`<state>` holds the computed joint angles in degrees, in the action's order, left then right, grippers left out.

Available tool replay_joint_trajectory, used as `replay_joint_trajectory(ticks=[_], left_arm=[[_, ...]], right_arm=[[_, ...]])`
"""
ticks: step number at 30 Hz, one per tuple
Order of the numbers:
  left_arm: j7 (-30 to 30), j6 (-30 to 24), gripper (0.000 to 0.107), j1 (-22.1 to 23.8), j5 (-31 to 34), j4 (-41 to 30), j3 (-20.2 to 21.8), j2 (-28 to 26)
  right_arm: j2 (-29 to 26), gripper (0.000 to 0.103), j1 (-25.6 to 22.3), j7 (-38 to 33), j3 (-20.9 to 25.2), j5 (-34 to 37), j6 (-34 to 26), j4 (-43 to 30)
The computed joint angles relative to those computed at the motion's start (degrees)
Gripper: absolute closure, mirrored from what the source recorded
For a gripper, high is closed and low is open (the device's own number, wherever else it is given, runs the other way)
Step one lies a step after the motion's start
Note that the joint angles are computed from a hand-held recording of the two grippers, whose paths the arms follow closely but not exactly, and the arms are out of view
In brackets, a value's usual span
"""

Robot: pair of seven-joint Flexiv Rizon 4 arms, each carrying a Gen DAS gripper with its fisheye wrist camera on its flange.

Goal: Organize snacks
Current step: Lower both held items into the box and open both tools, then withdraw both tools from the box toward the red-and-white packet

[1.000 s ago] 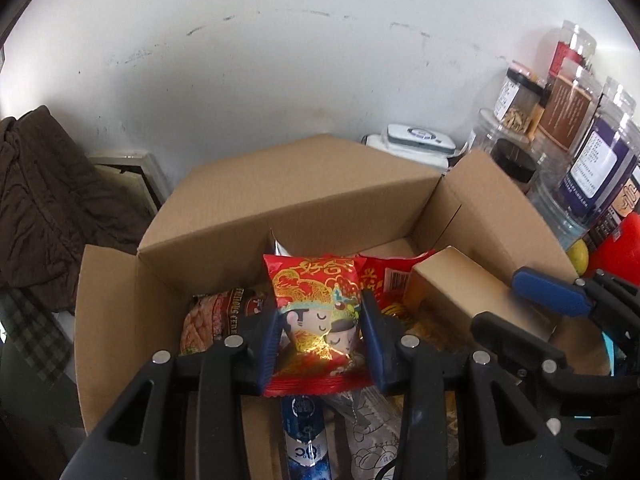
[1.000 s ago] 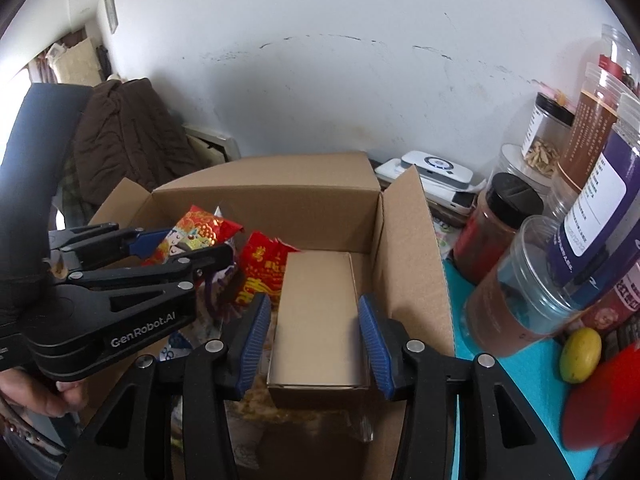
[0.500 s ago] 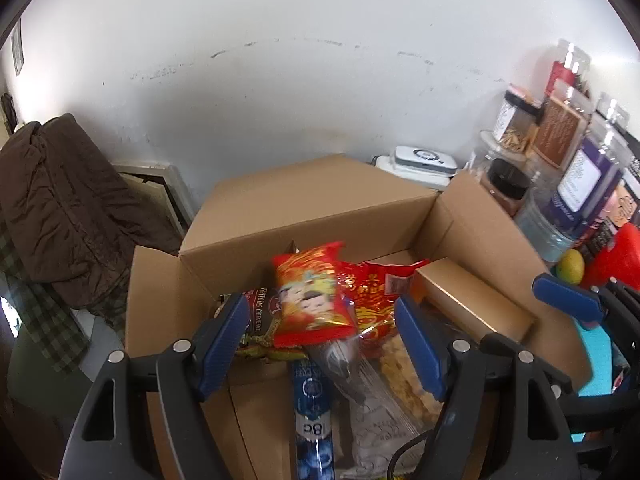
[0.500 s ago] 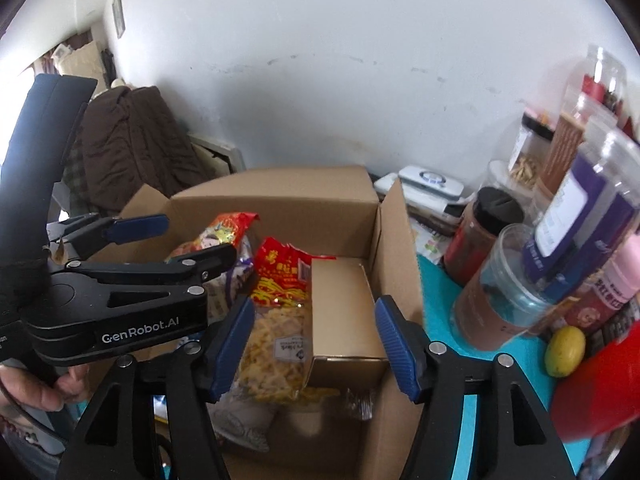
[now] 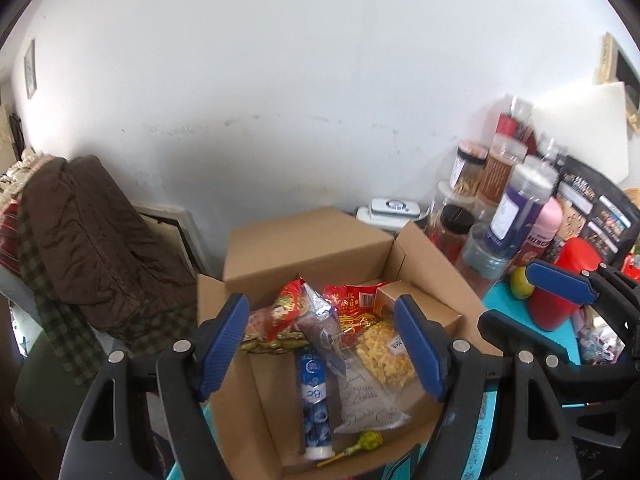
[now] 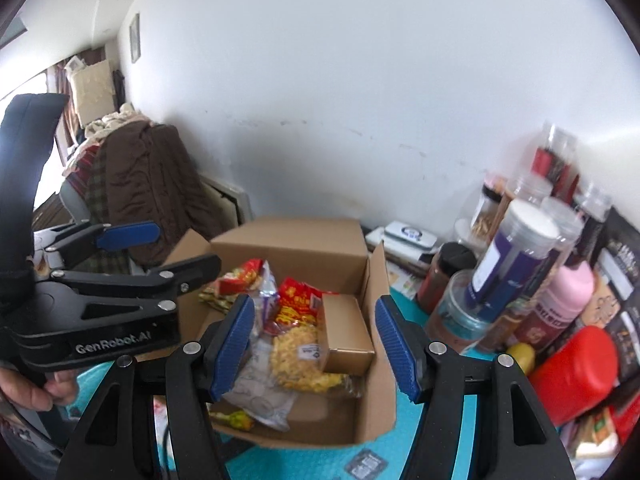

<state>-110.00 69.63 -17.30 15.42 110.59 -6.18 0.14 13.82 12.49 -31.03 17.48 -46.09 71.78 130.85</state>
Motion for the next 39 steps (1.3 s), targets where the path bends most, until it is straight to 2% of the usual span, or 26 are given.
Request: replay_joint_trajectory(ticks=[6, 13, 23, 29, 39], left_arm=[[3.39, 2.42, 0.032, 0.00, -4.46, 6.39, 0.50, 7.31], [5.27, 2.31, 0.032, 2.31, -5.61, 12.50, -0.83, 15.01], [11.86, 2.50, 0.032, 2.62, -10.43, 21.67, 0.02, 22.90], [13.91, 2.30, 0.032, 3.21, -11.85, 25.44, 0.38, 25.07], [21.20, 6.08, 0.031, 0.25, -18.42, 31.98, 4.26, 23.27]], right_arm=[[4.73, 0.038, 1.35, 0.44, 2.52, 1.46, -1.74, 1.00], [7.95, 0.036, 2.76, 1.76, 5.51, 2.18, -3.41, 2.51], [9.29, 0.036, 5.54, 6.11, 8.91, 2.64, -2.84, 5.12], [7.92, 0.036, 6.57, 9.42, 9.86, 0.53, -1.72, 6.36], [2.36, 0.036, 8.17, 14.26, 8.36, -4.45, 2.96, 8.81]])
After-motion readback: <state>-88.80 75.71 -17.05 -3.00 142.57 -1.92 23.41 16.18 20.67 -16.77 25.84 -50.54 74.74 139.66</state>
